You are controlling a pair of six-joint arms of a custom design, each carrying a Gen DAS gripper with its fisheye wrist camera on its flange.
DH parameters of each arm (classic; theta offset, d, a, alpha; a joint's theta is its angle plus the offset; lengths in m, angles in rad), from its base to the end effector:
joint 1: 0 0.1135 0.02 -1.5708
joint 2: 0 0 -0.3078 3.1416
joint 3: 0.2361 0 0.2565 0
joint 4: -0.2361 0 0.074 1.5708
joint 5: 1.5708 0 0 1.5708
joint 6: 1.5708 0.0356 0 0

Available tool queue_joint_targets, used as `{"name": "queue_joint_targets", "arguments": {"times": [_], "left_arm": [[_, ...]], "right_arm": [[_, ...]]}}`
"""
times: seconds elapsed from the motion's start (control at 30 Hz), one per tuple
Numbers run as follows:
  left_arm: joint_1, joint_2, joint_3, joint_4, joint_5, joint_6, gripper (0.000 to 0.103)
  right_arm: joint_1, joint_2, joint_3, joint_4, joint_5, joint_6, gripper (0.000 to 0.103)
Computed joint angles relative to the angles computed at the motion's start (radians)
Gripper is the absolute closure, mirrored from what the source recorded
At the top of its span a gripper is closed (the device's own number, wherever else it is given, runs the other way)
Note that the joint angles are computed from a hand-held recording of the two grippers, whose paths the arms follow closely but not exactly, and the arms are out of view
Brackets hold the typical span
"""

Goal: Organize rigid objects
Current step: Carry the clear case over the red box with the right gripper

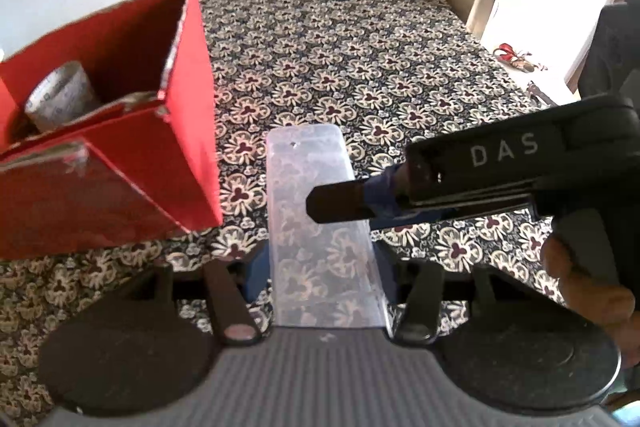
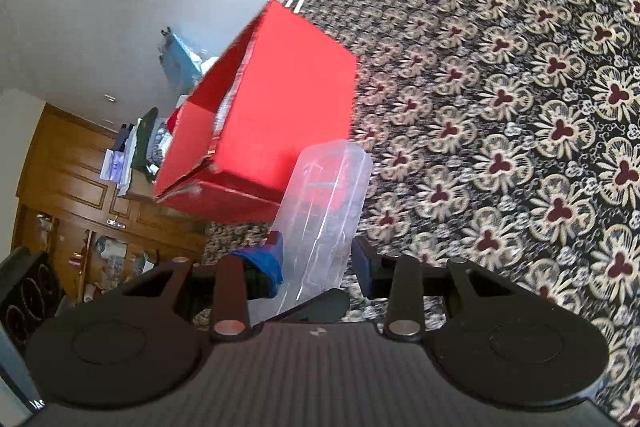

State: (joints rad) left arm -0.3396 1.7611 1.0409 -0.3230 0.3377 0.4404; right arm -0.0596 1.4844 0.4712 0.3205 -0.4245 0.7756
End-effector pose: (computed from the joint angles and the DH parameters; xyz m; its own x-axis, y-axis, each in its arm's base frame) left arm 0.3350 -0.1308 0.2034 -0.5359 0.6159 -0.5775 0.7739 0.6318 -0.0443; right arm 0.2586 -0.0007 0.1723 -0.6387 0.6773 -0.3653 0.2592 0.6363 0.7266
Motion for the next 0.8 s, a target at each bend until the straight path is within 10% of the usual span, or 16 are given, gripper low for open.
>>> {"name": "queue_joint_targets", "arguments": {"times": [0.47, 0.8], "left_arm": [[0.229, -0.03, 0.183, -0.238, 0.257, 0.274, 0.05], [0.351, 0.126, 0.493, -0.387, 0.395, 0.402, 0.05]], "right_arm": [[0.298, 0.011, 0.21, -0.058, 0.405, 0.102, 0.082], [0.311, 0.172, 0.486, -0.137, 0.472, 0.02, 0.082]]}}
